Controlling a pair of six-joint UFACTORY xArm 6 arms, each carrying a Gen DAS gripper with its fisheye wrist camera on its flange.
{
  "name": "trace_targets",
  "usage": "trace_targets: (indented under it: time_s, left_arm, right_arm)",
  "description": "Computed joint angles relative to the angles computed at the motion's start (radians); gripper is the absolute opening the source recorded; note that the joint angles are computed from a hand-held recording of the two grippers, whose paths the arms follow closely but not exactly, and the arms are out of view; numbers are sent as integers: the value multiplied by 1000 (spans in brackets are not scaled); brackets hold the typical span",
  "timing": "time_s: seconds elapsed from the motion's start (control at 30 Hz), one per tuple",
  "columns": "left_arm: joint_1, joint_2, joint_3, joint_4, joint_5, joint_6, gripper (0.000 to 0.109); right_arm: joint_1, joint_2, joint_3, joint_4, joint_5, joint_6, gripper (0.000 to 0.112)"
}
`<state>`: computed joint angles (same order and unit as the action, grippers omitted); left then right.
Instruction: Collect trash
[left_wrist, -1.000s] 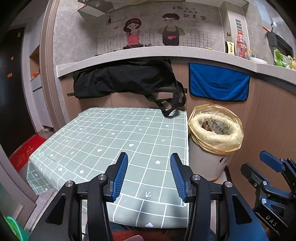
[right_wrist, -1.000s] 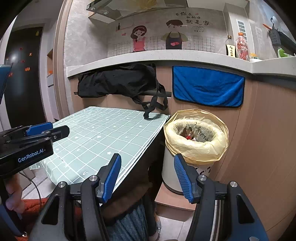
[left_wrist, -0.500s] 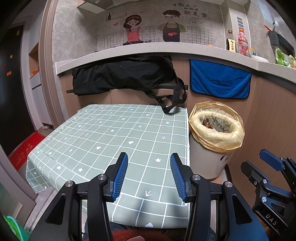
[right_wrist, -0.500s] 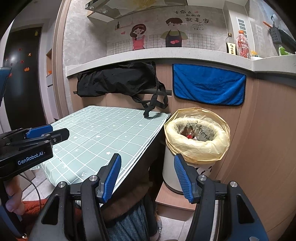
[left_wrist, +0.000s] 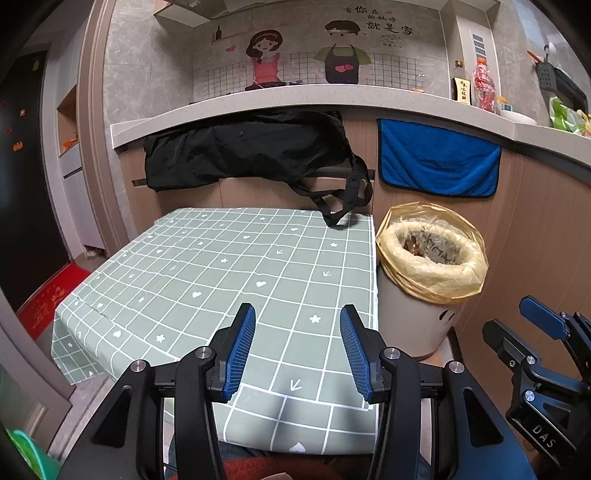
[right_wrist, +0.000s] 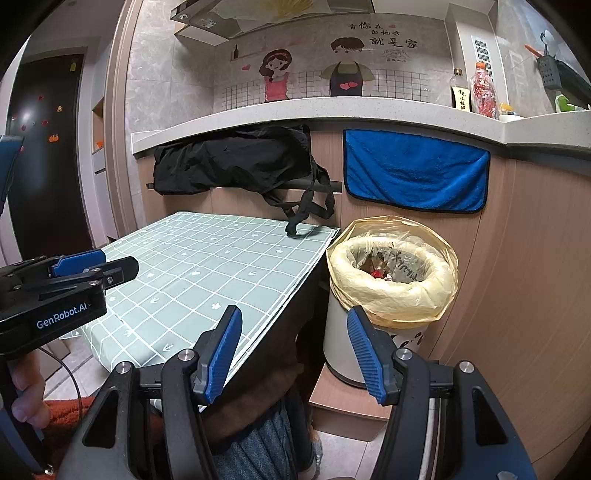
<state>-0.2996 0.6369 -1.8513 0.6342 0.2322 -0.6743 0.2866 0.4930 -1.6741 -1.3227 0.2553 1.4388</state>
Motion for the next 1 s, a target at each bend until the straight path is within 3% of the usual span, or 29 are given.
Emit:
trace_targets:
  time_s: [0.37,1.0]
  left_arm:
    - [-3,-2,6,7,-6,-2,49]
    - [-7,9,-1,-93,-3,98,49]
  right_arm:
    - [0,-3,3,-6,-1,7,57]
    - [1,-12,14,-36,9,41,57]
